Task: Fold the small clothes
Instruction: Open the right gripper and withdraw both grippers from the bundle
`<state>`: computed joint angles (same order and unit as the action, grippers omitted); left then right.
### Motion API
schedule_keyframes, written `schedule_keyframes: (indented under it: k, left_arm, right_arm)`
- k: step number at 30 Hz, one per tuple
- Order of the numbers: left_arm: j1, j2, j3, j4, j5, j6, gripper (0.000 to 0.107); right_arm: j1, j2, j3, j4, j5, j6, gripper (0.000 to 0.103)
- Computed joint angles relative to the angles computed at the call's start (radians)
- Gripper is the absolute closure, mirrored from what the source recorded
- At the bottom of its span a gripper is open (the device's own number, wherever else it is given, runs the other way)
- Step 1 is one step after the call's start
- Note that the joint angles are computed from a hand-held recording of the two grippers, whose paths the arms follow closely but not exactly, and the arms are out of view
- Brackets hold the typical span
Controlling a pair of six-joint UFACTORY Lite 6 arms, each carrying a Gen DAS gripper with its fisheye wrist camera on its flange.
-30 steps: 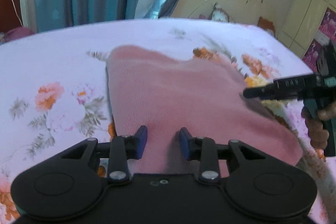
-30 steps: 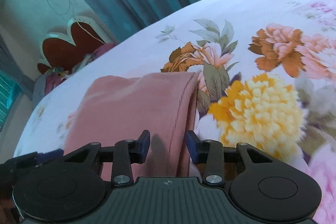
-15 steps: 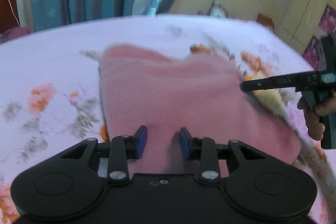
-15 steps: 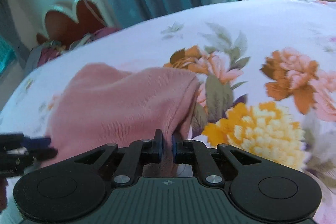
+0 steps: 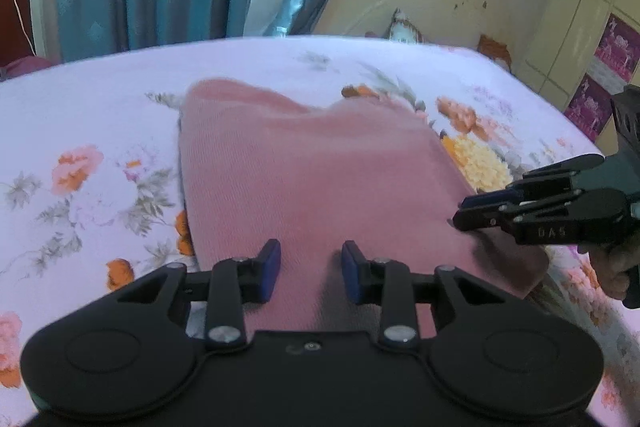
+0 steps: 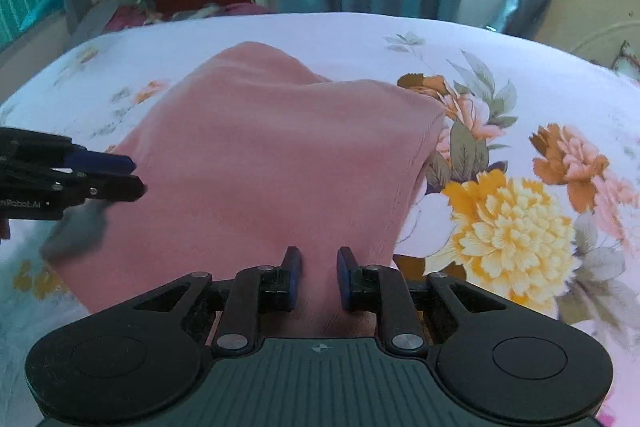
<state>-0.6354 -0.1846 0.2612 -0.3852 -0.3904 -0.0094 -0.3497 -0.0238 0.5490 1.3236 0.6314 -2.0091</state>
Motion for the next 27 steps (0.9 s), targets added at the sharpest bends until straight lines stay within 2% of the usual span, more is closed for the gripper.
schedule_keyframes:
  k: [2,5,11,14,15,19,22,24,27]
  left_arm:
    - [0.046,0.016,0.018,0.058,-0.016,-0.045,0.075]
    - [0.145,0.122,0.138,0.200,-0.002,-0.125,0.075]
    - [0.249,0.301,0.341,0.341,0.038,-0.200,0.075]
    - [0.274,0.362,0.377,0.434,0.051,-0.263,0.075]
    - [0.276,0.362,0.371,0.438,0.042,-0.256,0.075]
    - [0.302,0.423,0.428,0.497,0.038,-0.298,0.071]
    - [0.308,0.480,0.502,0.509,0.062,-0.315,0.073]
    - [0.317,0.467,0.498,0.542,0.066,-0.334,0.073]
    - [0.327,0.419,0.440,0.516,0.030,-0.306,0.073]
  right_arm:
    - [0.017,0.015,0.033,0.047,0.027,0.039,0.084]
    - [0.137,0.107,0.141,0.208,-0.035,0.050,0.084]
    - [0.328,0.371,0.458,0.260,-0.137,0.211,0.084]
    - [0.368,0.506,0.609,0.049,-0.186,0.444,0.084]
    - [0.363,0.504,0.606,-0.019,-0.167,0.478,0.085]
    - [0.375,0.555,0.689,-0.073,-0.177,0.526,0.085]
    - [0.410,0.638,0.798,-0.119,-0.210,0.614,0.085]
    - [0.415,0.633,0.801,-0.082,-0.222,0.574,0.084]
    - [0.382,0.605,0.784,0.098,-0.147,0.393,0.084]
